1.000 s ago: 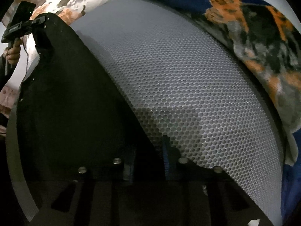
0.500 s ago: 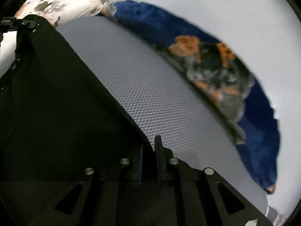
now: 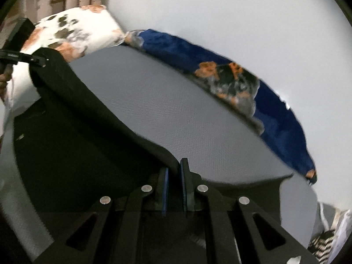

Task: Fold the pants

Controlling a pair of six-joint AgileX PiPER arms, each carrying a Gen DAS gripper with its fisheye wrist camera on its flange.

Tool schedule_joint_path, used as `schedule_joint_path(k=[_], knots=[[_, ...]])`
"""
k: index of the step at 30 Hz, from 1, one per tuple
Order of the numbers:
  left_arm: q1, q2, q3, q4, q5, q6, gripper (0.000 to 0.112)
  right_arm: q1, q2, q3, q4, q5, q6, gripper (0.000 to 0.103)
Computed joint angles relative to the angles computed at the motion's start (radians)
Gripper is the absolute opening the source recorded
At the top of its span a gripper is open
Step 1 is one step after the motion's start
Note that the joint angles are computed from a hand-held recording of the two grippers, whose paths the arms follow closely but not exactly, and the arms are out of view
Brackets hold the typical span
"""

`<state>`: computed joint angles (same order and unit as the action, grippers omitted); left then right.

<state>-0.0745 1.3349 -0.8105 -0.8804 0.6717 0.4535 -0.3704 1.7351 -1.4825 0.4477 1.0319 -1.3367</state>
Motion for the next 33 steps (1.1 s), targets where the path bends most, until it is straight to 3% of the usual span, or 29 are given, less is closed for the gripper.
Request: schedule_joint_path(k=[3,9,12,18,22,27,30,33], knots=[[-0.030,-0.065,0.058,0.089,0.015,-0.068,0.031,-0.048,-0.077,0.120,0.000,0.020,-0.045,0.007],[-0.060,-0.172,0.194,0.158,0.049,-0.151,0.039,-0.119,-0.147,0.321,-0.060,0.050,-0.092,0.007],[-0.089,-0.204,0.247,0.212,0.079,-0.222,0.044,-0.120,-0.158,0.393,-0.096,0.023,-0.096,0.008],[-0.201,-0.303,0.295,0.378,0.094,-0.491,0.058,-0.122,-0.152,0.461,-0.118,-0.026,-0.109,0.008],[-0.288,-0.392,0.279,0.564,0.160,-0.775,0.070,-0.129,-0.147,0.466,-0.104,-0.027,-0.121,0.007],[-0.259,-0.534,0.284,0.554,0.261,-0.957,0.070,-0.135,-0.132,0.459,-0.084,-0.028,-0.135,0.007],[-0.331,-0.556,0.269,0.579,0.238,-1.136,0.070,-0.141,-0.131,0.468,-0.069,-0.037,-0.148,0.007],[-0.280,-0.535,0.285,0.445,0.188,-1.128,0.070,-0.148,-0.133,0.474,-0.059,-0.041,-0.159,0.007]])
